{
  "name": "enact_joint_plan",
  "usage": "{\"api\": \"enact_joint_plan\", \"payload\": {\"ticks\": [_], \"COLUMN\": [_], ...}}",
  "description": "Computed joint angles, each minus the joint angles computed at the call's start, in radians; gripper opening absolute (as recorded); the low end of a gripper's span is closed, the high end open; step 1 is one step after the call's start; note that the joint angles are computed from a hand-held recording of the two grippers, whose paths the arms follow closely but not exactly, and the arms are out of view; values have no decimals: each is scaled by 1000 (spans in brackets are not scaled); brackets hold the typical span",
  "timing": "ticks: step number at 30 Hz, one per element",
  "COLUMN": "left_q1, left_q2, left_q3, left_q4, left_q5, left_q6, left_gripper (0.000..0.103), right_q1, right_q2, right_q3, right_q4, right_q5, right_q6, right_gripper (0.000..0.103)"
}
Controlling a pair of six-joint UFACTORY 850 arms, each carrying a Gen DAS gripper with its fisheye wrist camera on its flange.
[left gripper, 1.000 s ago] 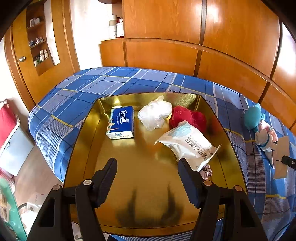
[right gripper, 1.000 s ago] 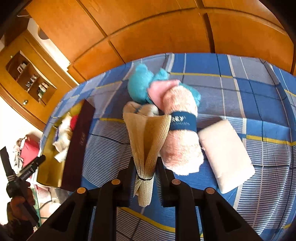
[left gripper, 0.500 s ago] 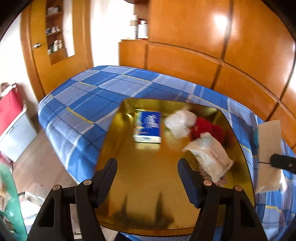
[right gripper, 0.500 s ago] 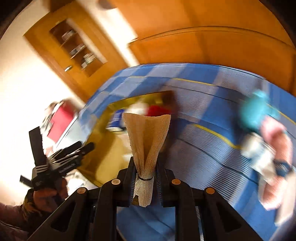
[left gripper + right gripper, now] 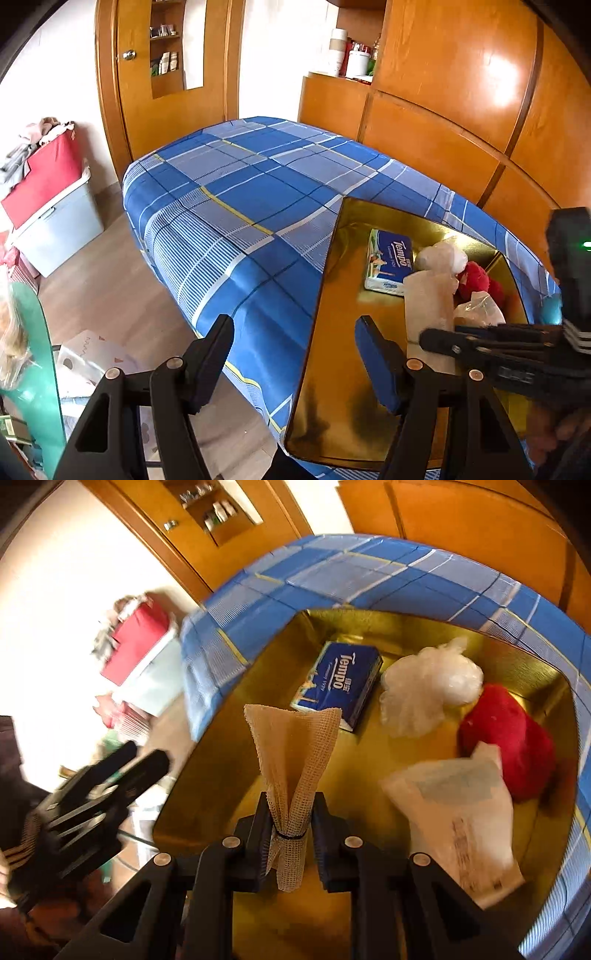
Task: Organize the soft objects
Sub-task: 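Carry the beige mesh scrubber into the gold tray and release it with the right gripper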
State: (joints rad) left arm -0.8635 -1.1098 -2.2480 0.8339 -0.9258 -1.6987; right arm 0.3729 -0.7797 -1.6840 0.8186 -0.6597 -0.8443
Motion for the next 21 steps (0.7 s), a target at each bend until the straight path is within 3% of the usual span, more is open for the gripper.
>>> {"api": "enact_joint_plan", "payload": {"ticks": [2, 7, 15, 21], "left_q1": [0, -1, -14, -34], "left_q2": [0, -7, -39, -136], "left_q3": [3, -7, -78, -265], "left_q4": [0, -4, -1, -24], "left_q5": [6, 13, -9, -56], "left_q6": [0, 7, 59, 182], "left_gripper": [69, 69, 69, 69], "right_q1": [22, 17, -15, -51], "right_q2": [-9, 16, 141, 241], "right_q3": [-10, 27, 183, 318], "right_q4": [-109, -79, 93, 300], "right_q5": [69, 110, 235, 328], "right_q6": [88, 49, -114, -313], "right_gripper": [25, 42, 42, 42]}}
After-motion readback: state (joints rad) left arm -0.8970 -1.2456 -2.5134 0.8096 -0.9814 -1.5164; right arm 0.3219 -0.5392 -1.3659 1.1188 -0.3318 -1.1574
